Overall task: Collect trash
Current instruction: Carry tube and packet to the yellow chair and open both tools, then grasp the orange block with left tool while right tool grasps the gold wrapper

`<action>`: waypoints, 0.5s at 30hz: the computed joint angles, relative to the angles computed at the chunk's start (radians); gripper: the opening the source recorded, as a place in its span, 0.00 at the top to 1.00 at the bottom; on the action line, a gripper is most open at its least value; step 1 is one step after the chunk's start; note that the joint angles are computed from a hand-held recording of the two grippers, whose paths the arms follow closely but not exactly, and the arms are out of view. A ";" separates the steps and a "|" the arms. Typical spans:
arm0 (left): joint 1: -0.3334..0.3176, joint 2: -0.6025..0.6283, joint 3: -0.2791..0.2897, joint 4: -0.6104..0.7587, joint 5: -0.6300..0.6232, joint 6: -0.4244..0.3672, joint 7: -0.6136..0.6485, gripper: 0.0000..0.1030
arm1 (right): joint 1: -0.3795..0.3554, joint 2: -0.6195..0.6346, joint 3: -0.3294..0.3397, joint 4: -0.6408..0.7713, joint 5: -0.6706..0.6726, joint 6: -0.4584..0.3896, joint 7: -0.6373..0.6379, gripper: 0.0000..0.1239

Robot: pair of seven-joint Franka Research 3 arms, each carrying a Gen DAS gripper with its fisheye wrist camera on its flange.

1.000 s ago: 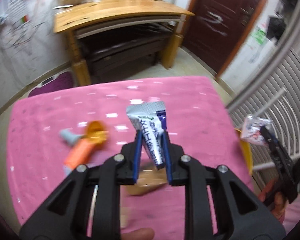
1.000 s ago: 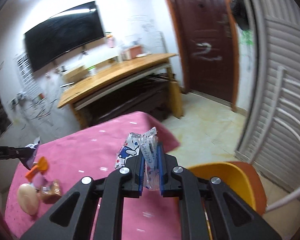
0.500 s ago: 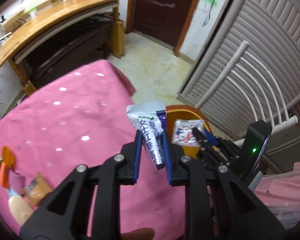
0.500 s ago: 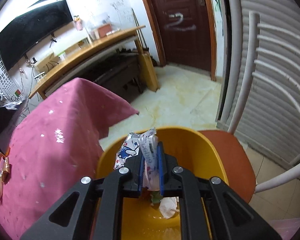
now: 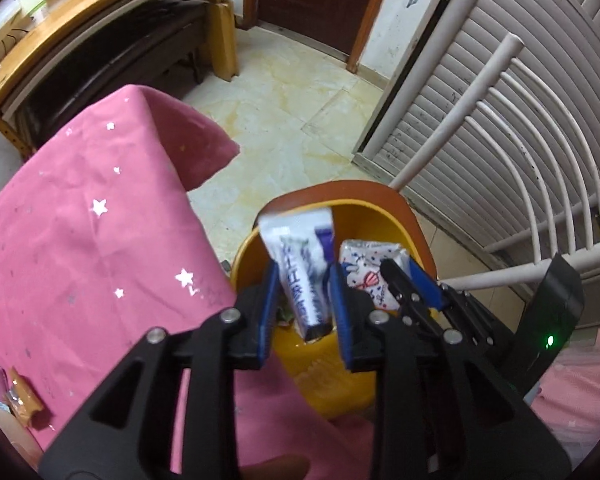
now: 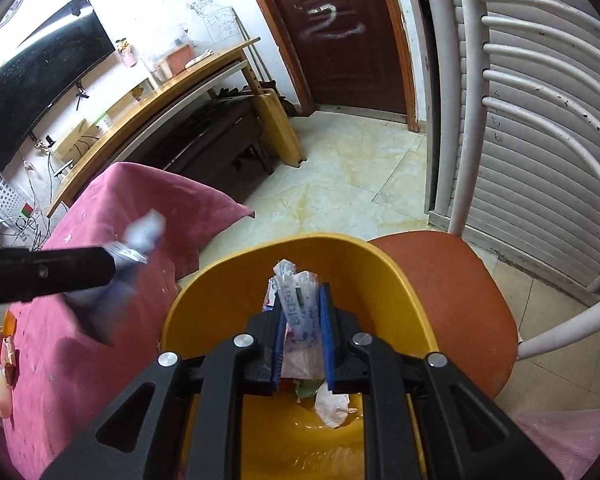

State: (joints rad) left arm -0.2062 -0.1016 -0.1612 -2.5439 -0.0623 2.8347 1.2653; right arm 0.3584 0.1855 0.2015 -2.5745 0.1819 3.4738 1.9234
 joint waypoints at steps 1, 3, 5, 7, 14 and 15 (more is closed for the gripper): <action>0.000 0.000 0.001 0.002 -0.005 0.001 -0.002 0.70 | 0.010 -0.001 -0.008 0.000 0.012 -0.002 -0.009 0.92; 0.005 0.000 -0.001 0.005 0.006 0.002 -0.017 0.66 | 0.029 -0.005 -0.020 -0.002 0.040 -0.008 -0.026 0.89; 0.016 -0.006 -0.003 0.003 0.034 -0.003 -0.048 0.66 | 0.016 -0.005 -0.010 -0.004 0.033 -0.004 -0.016 0.85; 0.013 -0.020 0.006 -0.010 0.013 0.002 -0.039 0.66 | -0.021 -0.007 0.015 -0.010 -0.014 0.009 0.021 0.74; 0.004 -0.114 0.051 -0.079 -0.028 0.025 -0.015 0.66 | 0.002 -0.012 0.005 -0.015 -0.044 0.039 0.038 0.49; -0.002 -0.133 0.061 -0.094 -0.039 0.031 -0.007 0.66 | 0.010 -0.017 0.002 -0.017 -0.037 0.041 0.030 0.49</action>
State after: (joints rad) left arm -0.2081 -0.2347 -0.1003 -2.6377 -0.1017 2.8660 1.2584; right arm 0.3685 0.1686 0.2037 -2.5911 0.1446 3.5149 1.9537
